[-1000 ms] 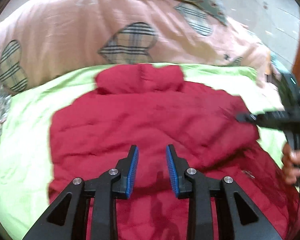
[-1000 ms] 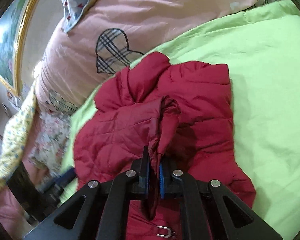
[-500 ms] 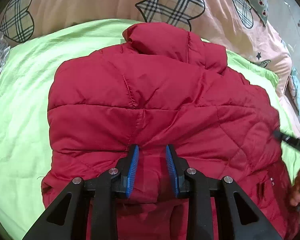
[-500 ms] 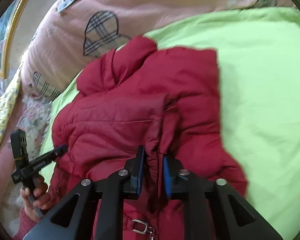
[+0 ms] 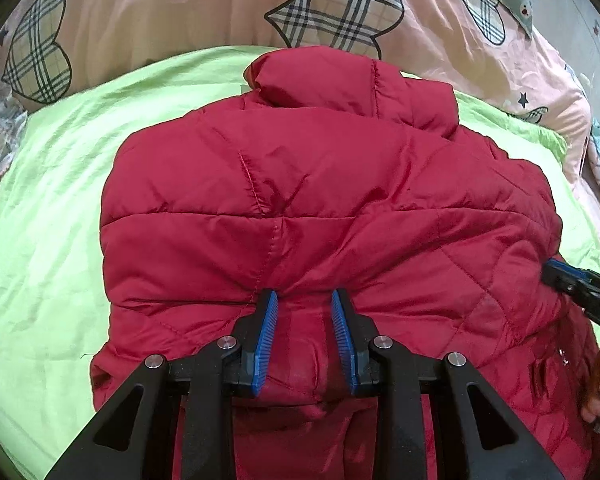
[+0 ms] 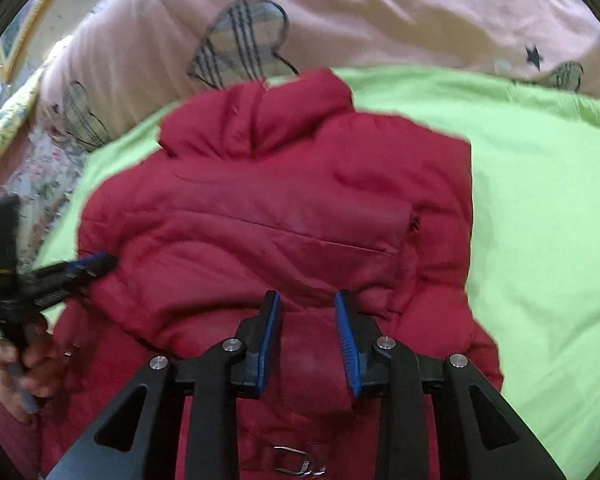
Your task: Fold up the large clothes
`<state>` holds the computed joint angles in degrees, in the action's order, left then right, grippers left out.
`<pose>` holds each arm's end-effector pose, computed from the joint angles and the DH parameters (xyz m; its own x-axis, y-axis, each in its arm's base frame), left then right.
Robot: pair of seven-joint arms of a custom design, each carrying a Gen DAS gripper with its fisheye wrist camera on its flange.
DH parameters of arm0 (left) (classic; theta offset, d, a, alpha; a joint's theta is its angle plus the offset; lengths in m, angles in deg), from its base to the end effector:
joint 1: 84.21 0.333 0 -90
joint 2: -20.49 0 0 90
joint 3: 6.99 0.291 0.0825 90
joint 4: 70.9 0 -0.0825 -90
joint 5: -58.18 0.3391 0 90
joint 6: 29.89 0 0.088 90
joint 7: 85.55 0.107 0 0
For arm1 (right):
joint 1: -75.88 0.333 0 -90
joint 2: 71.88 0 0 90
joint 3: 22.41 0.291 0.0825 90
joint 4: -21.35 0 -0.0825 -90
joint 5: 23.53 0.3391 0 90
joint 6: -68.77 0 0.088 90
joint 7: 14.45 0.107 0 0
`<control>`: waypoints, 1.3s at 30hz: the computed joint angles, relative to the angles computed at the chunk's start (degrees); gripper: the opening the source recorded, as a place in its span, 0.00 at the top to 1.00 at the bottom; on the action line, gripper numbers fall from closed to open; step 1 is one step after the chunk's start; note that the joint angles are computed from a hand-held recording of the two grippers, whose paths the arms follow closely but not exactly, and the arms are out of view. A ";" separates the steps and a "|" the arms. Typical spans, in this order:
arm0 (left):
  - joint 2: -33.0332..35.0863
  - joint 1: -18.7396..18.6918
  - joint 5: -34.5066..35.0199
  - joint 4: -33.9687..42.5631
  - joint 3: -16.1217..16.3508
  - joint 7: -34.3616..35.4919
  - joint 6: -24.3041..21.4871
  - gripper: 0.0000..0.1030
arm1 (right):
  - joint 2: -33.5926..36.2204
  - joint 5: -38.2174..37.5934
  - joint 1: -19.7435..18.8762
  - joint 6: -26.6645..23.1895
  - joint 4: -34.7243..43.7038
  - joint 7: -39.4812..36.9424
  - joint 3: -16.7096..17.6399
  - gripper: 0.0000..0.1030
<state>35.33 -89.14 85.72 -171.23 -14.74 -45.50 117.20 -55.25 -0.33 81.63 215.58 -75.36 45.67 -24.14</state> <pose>0.6113 -0.1370 0.4793 0.2945 -0.9503 0.1006 -0.7504 -0.2951 -0.5915 0.6370 0.0410 0.4879 0.3349 -0.9403 -0.0615 -0.7631 -0.2323 -0.6031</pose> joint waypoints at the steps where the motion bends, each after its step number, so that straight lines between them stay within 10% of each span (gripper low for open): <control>1: -0.25 -0.28 0.53 0.08 0.03 -0.12 -0.61 0.72 | -0.04 -0.33 0.11 0.48 -0.60 0.37 -0.23 0.72; 8: -6.70 -1.13 8.11 -5.99 1.37 -9.52 -0.35 0.67 | 1.02 0.37 -0.58 -1.13 0.55 1.52 -0.31 0.74; 27: -3.10 1.05 0.97 -3.08 -0.01 -3.19 -4.15 0.67 | -0.05 3.48 -2.30 -7.11 2.43 1.55 0.21 0.71; 39: -14.04 0.88 -1.70 -13.40 -0.45 -5.04 -3.35 0.62 | -10.31 5.02 -3.72 -11.41 -6.85 0.29 -0.99 0.62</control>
